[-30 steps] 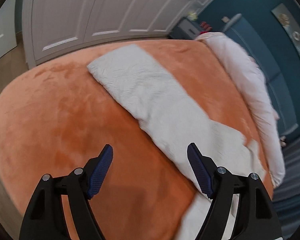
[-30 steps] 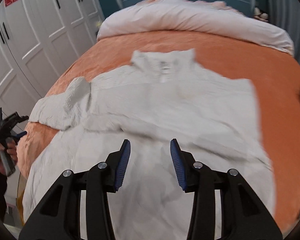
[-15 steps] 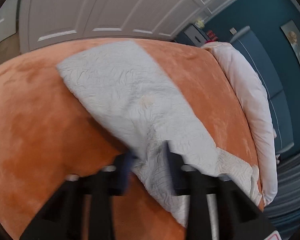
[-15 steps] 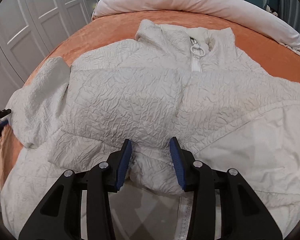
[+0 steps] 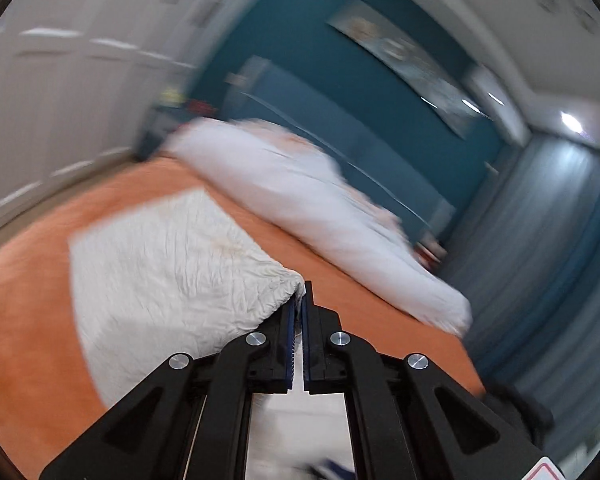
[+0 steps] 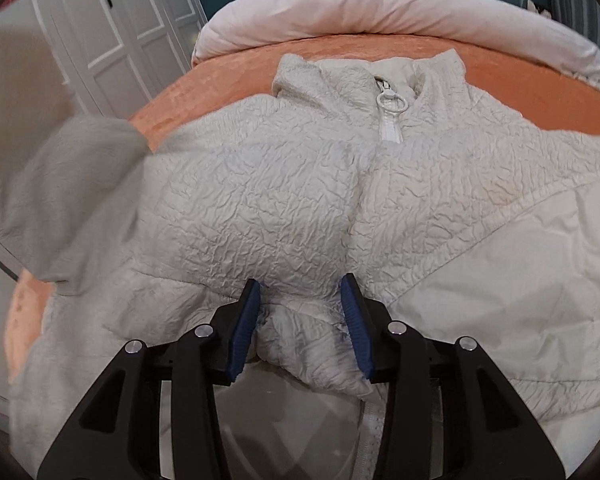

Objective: Fold large clothes

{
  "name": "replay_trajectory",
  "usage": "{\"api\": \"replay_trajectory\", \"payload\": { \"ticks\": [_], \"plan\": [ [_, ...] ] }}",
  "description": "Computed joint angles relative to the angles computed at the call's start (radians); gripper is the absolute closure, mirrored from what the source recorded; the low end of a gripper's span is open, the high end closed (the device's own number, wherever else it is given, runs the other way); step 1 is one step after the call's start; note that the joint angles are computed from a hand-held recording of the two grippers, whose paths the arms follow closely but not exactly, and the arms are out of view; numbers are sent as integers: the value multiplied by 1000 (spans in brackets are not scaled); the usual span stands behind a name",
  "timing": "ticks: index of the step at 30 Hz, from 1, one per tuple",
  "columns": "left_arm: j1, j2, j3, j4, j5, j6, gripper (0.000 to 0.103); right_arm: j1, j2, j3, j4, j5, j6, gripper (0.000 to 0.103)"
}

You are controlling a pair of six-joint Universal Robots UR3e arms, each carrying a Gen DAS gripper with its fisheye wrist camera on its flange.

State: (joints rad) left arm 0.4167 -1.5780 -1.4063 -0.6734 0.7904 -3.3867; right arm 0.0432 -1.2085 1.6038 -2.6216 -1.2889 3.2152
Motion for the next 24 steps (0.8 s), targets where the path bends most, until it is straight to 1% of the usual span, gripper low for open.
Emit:
{"api": "replay_trajectory", "payload": {
  "ticks": [1, 2, 3, 4, 5, 6, 7, 8, 9, 10, 11, 12, 14, 15, 17, 19, 21, 23, 24],
  "plan": [
    [-90, -39, 55, -13, 32, -2, 103, -17, -30, 22, 5, 35, 5, 55],
    [-192, -86, 106, -24, 84, 3, 103, -31, -63, 52, 4, 59, 14, 51],
    [-259, -111, 122, -37, 124, 12, 102, -62, -126, 114, -8, 105, 25, 46],
    [-337, -153, 151, -63, 168, 19, 102, -102, -197, 182, -7, 156, 21, 45],
    [-403, -188, 156, -74, 209, 18, 97, -129, -247, 226, 0, 180, 9, 44],
    [-466, -212, 127, -62, 251, 12, 92, -179, -337, 295, 31, 206, -20, 42],
    [-519, -243, 100, -58, 281, 10, 76, -228, -414, 348, 73, 226, -54, 41],
    [-579, -264, 57, -57, 347, -1, 62, -268, -470, 384, 111, 239, -82, 39],
    [-611, -271, 25, -51, 397, -13, 58, -345, -568, 439, 185, 259, -132, 38],
    [-639, -264, -37, -26, 444, -26, 57, -406, -630, 465, 250, 281, -174, 38],
    [-653, -231, -122, 4, 474, -40, 55, -504, -725, 501, 359, 317, -243, 38],
    [-652, -205, -178, 24, 477, -53, 52, -571, -781, 515, 435, 333, -288, 37],
    [-591, -100, -347, 81, 444, -65, 41, -655, -843, 524, 528, 358, -346, 36],
    [-550, -26, -438, 106, 446, -70, 39, -696, -868, 522, 568, 374, -371, 36],
    [-481, 74, -531, 103, 466, -62, 37, -709, -848, 501, 567, 404, -357, 35],
    [-392, 144, -563, 55, 499, -39, 37, -674, -792, 471, 524, 414, -308, 34],
    [-355, 165, -571, 32, 548, -22, 37, -565, -669, 396, 412, 385, -222, 27],
    [-335, 136, -563, 36, 637, 37, 37, -406, -526, 274, 298, 278, -149, 25],
    [-334, 133, -567, 36, 668, 62, 37, -347, -497, 232, 290, 228, -141, 23]
  ]
}}
